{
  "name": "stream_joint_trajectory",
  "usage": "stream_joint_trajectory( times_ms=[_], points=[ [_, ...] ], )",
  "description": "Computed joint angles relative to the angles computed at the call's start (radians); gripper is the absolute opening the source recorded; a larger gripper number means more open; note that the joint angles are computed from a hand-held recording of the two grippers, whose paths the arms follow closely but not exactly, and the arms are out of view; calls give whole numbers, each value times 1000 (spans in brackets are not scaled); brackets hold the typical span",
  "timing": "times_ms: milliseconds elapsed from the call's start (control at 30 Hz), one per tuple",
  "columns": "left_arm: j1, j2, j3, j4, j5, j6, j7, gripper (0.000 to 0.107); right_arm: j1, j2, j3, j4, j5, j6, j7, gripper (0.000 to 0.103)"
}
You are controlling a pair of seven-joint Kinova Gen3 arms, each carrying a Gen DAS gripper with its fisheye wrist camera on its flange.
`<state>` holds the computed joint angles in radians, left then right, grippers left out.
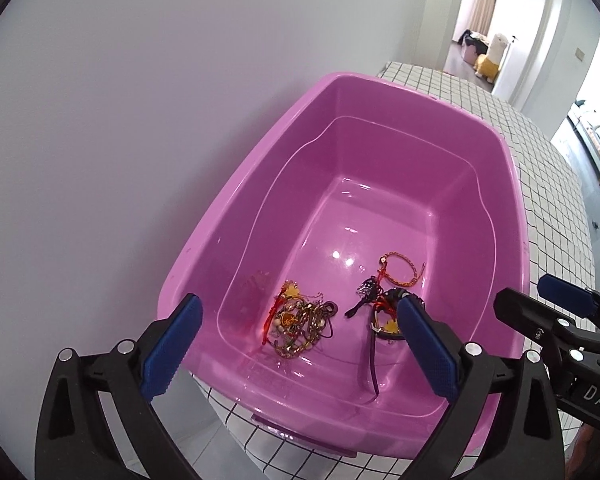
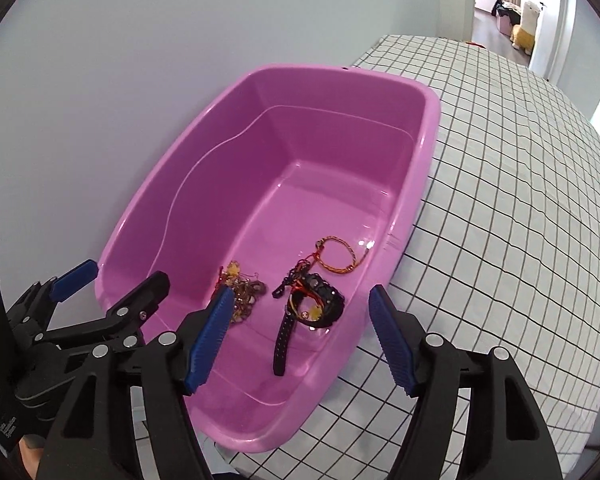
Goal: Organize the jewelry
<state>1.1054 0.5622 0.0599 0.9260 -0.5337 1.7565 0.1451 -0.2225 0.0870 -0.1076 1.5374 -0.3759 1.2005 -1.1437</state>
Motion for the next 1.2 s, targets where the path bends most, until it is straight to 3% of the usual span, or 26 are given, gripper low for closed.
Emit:
stream_joint_trajectory(
  times_ms=[467, 1200],
  points=[
    [19, 4, 0, -25, 1, 52, 27, 96, -48, -38, -12, 5, 105, 1, -73, 70],
    [40, 7, -3, -40, -10, 77, 17, 96, -64, -65, -14, 15, 147, 2, -110, 70]
  ],
)
